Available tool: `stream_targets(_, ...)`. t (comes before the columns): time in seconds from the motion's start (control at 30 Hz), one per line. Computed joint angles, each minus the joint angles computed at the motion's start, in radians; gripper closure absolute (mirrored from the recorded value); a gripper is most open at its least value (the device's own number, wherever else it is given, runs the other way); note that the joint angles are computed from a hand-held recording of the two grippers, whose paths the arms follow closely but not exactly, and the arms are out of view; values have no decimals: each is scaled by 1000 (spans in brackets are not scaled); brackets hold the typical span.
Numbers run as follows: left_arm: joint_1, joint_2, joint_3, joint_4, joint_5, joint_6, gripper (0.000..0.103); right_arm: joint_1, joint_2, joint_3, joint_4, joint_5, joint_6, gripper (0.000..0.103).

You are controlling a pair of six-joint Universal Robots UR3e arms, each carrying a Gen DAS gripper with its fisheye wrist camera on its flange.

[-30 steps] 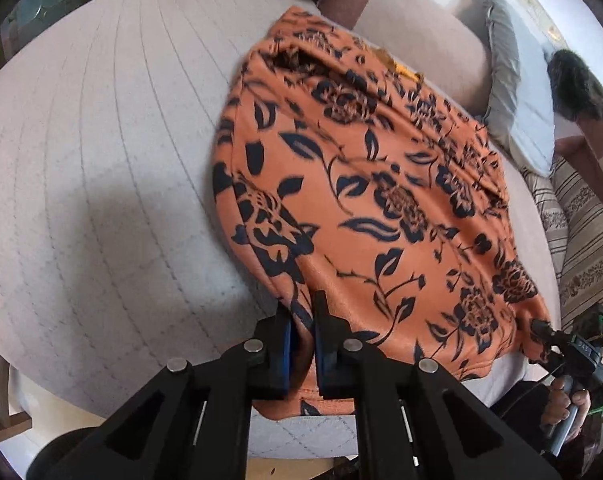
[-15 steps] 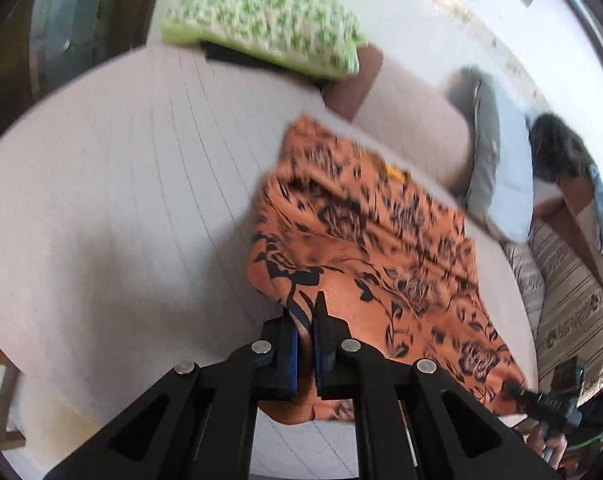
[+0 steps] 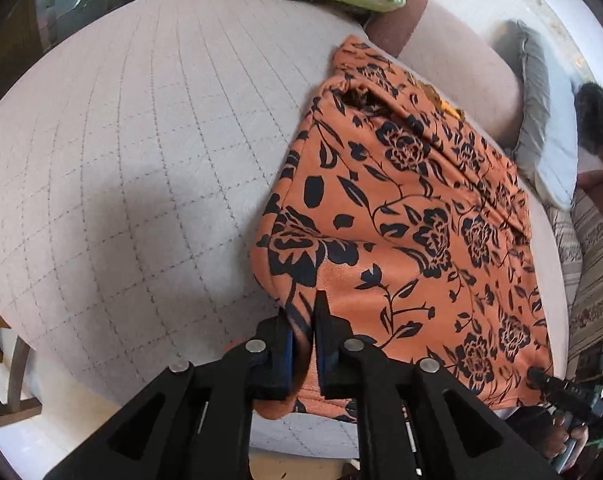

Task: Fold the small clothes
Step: 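Carry the hem over the blouse toward the collar with both grippers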

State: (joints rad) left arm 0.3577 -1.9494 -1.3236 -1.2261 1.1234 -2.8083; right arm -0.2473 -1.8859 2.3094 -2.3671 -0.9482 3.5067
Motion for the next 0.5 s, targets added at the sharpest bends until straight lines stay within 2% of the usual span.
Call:
stream_targets(0.13, -26, 8, -41, 61, 57, 5, 92, -25, 13, 28, -5, 26, 13, 86)
stream_targets(0.2, -33, 32, -86, 124, 73, -8, 94, -9, 36, 49, -68, 32, 33, 86)
stream_targets(0.27, -35, 61, -123, 175, 82, -17, 96, 26, 44, 54, -142, 2, 42, 86)
stream_targets(0.33, -47, 89, -148, 228, 99, -22, 96, 69, 49, 23, -154, -60, 54, 90)
stream_targets(0.5, -68, 136, -161, 298, 129, -30, 96, 74, 10, 0, -175, -74, 66, 92)
